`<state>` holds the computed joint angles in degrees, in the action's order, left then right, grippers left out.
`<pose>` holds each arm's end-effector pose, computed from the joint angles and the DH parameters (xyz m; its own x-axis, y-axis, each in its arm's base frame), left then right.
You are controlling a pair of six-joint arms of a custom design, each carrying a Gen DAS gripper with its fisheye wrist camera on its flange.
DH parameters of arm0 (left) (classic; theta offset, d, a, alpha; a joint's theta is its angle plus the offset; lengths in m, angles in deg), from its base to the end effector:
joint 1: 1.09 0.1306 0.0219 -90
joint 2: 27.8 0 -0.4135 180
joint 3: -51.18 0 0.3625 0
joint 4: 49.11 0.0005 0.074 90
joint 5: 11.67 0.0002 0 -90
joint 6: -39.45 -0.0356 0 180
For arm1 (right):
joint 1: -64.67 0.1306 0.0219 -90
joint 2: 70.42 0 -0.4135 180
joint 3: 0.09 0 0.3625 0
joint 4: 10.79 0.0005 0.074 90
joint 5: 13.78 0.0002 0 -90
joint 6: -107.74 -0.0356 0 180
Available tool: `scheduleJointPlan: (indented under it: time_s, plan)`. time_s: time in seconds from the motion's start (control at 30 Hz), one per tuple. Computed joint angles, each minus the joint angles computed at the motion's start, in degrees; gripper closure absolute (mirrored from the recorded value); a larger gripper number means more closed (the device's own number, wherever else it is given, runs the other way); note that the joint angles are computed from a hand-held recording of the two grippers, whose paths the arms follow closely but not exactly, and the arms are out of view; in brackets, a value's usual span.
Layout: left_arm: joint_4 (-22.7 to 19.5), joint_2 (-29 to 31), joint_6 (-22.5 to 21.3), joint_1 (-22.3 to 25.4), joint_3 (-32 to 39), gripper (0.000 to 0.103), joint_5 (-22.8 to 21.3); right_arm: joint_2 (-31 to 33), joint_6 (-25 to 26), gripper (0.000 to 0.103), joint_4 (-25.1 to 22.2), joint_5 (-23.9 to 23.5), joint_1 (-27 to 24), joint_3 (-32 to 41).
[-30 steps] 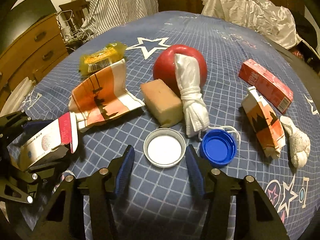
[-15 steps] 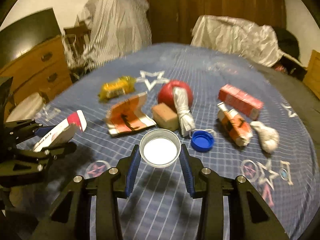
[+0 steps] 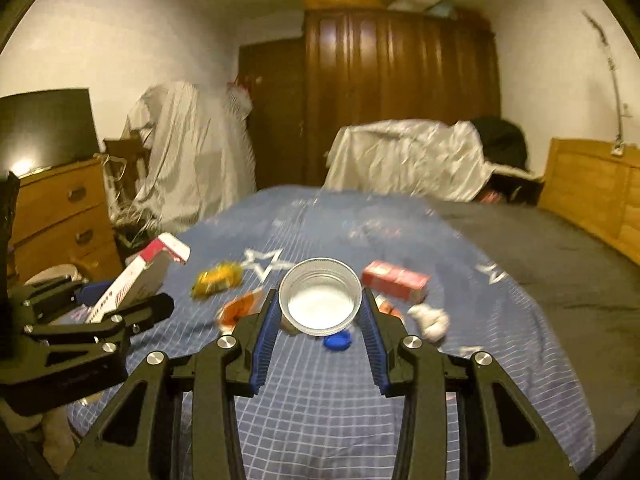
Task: Collect trash
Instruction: 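Carry the medicine box and clear lid over the white bucket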
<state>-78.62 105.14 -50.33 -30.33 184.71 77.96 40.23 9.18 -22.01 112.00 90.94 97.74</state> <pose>0.6647 -0.3724 0.3839 -0.4238 0.2329 -0.8753 0.4819 0.8762 -0.0002 0.5610 0.2531 0.3950 -0.3434 -0.0348 -0.9385 0.1728 0.9799 -0.0996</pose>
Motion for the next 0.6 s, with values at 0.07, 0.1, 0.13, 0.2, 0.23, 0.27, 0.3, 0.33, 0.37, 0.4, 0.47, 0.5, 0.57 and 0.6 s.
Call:
scheduleJointPlan:
  time_s: [0.07,0.1,0.13,0.2,0.23,0.27,0.3,0.33,0.37,0.4,0.47,0.5,0.57,0.6]
  plan:
    - [1.5,-0.8,0.4,-0.4,-1.3,0.052,-0.5,-1.5,0.7,0.062,1.6,2.0,0.6,-1.5]
    - [2.1,-1.2,0.8,-0.5,-1.9,0.052,-0.6,-2.4,1.1,0.062,2.6,3.1,0.9,-2.4]
    - [2.8,-1.8,0.9,-0.7,-2.8,0.052,-0.7,-2.9,1.4,0.062,3.0,3.8,1.2,-2.9]
    - [3.3,-2.0,1.2,-0.8,-3.1,0.052,-0.5,-3.9,1.5,0.062,3.2,4.9,1.5,-3.8]
    - [3.7,-2.2,1.2,-1.0,-3.3,0.052,-0.6,-4.3,1.2,0.062,3.1,5.2,1.6,-4.2]
    - [3.8,-2.3,1.1,-1.0,-3.3,0.052,-0.8,-4.6,1.0,0.062,2.9,5.4,1.7,-4.4]
    - [3.8,-2.3,1.3,-1.0,-3.2,0.052,-0.7,-4.9,0.7,0.062,2.8,5.5,1.7,-4.7]
    - [3.8,-2.3,1.4,-1.1,-3.1,0.052,-0.7,-5.2,0.6,0.062,2.8,5.7,1.8,-5.0]
    - [3.9,-2.4,1.4,-1.1,-3.2,0.052,-0.6,-5.3,0.5,0.062,2.8,5.7,1.7,-5.1]
    - [3.8,-2.4,1.3,-1.1,-3.2,0.052,-0.6,-5.7,0.4,0.062,2.7,5.7,1.7,-5.4]
    - [3.7,-2.4,1.4,-1.2,-3.0,0.052,-0.5,-5.6,0.5,0.062,2.8,5.6,1.7,-5.4]
    - [3.7,-2.4,1.5,-1.2,-3.0,0.052,-0.5,-5.7,0.6,0.062,2.9,5.7,1.7,-5.5]
    - [3.9,-2.7,1.5,-1.1,-3.6,0.052,-0.2,-6.1,0.4,0.062,2.7,5.7,1.6,-5.8]
    - [3.9,-2.6,1.5,-1.1,-3.5,0.052,-0.1,-6.2,0.2,0.062,2.4,5.7,1.6,-5.9]
